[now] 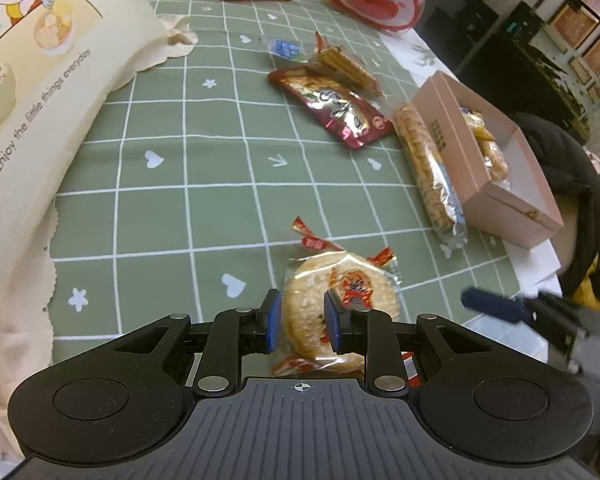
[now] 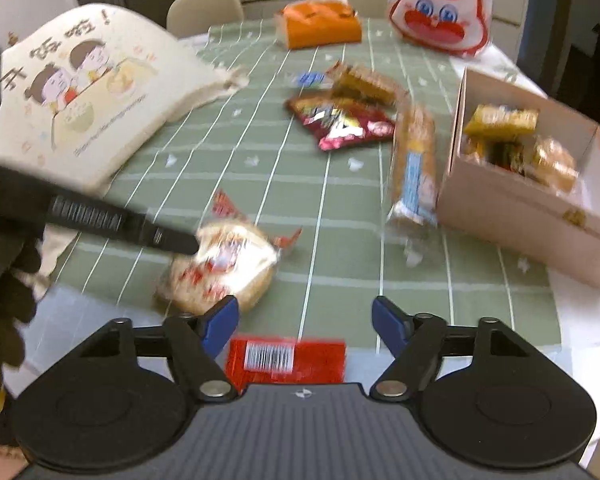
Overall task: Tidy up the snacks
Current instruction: 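Grasp the long wrapped biscuit stick with the left gripper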
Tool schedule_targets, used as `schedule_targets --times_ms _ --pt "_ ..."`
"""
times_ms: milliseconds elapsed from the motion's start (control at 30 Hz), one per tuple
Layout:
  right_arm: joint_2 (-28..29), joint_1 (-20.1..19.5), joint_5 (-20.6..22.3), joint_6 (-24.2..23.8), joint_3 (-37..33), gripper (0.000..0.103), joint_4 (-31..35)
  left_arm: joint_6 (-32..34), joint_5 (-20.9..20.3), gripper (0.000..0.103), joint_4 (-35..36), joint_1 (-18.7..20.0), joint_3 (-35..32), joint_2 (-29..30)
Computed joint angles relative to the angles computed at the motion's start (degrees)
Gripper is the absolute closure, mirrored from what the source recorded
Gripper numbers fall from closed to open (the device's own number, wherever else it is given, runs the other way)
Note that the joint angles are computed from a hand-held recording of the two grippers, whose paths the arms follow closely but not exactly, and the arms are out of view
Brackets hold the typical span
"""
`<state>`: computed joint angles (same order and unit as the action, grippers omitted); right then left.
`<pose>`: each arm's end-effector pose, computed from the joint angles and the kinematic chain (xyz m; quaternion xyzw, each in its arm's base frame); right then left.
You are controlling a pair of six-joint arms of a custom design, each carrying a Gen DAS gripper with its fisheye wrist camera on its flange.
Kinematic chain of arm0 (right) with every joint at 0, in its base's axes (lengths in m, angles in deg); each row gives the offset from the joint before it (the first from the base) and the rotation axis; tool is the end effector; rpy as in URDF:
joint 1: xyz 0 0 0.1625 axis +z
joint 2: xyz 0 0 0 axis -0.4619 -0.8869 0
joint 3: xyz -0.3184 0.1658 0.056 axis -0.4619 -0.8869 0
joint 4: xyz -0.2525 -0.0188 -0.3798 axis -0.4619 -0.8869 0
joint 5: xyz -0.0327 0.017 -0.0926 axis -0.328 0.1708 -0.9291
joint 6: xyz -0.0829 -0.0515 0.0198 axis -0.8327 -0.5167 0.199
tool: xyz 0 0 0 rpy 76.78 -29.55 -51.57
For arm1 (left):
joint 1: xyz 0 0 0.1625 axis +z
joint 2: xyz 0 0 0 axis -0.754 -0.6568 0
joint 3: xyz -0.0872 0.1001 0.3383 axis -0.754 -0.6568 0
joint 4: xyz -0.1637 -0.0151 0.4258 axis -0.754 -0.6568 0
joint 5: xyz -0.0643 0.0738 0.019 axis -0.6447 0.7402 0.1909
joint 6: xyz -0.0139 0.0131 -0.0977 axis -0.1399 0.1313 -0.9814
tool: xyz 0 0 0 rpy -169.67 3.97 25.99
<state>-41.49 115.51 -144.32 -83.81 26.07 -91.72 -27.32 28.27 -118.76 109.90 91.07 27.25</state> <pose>0.0727 -0.6789 0.1239 0.2032 -0.9057 0.2531 0.2726 -0.1889 -0.7154 0.0505 0.1194 0.9554 -0.1784 0.2027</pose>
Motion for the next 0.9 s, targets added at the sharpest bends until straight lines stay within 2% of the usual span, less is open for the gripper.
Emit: schedule_targets --times_ms 67,200,267,300,400,500,600,767,900 --pt "1.10 0.06 -0.11 -0.16 -1.43 0.051 0.62 -0.20 -0.21 0.075 1.07 0.31 -0.35 0.04" --pt "2.93 0.34 -1.08 -0.41 -2.92 0.052 0.57 -1.12 -1.85 0.071 1.04 0.97 -0.54 -0.07" --pt "3.29 0.44 -1.05 -0.75 -2.95 0.052 -0.05 -1.68 -1.86 0.063 1.19 1.21 -0.86 0.06" --pt "3.47 0.47 -0.99 -0.68 -3.10 0.052 -0.03 -2.06 -1.77 0.063 1.52 1.31 -1.00 0.09" --pt "4.13 0.65 -0.82 -0.68 -3.69 0.052 -0.31 -1.93 -3.03 0.064 1.49 1.69 -0.86 -0.12" --pt "4.48 0.79 -1.10 -0.51 -3.81 0.052 -0.76 -2.45 -7.67 0.064 3.03 2.57 -1.66 -0.12" --pt "4.76 1.03 -1.82 -1.22 -3.60 0.052 -1.93 -0.72 -7.11 0.063 2.38 1.65 -0.86 -0.47" --pt "4.20 0.92 -2.48 -2.51 -2.26 0.052 -4.93 -1.36 -11.02 0.066 0.76 1.22 1.20 -2.60" --pt "2.92 0.37 -2.20 -1.59 -1.33 0.052 -4.98 -0.59 -13.81 0.071 -0.09 0.89 1.19 -2.71"
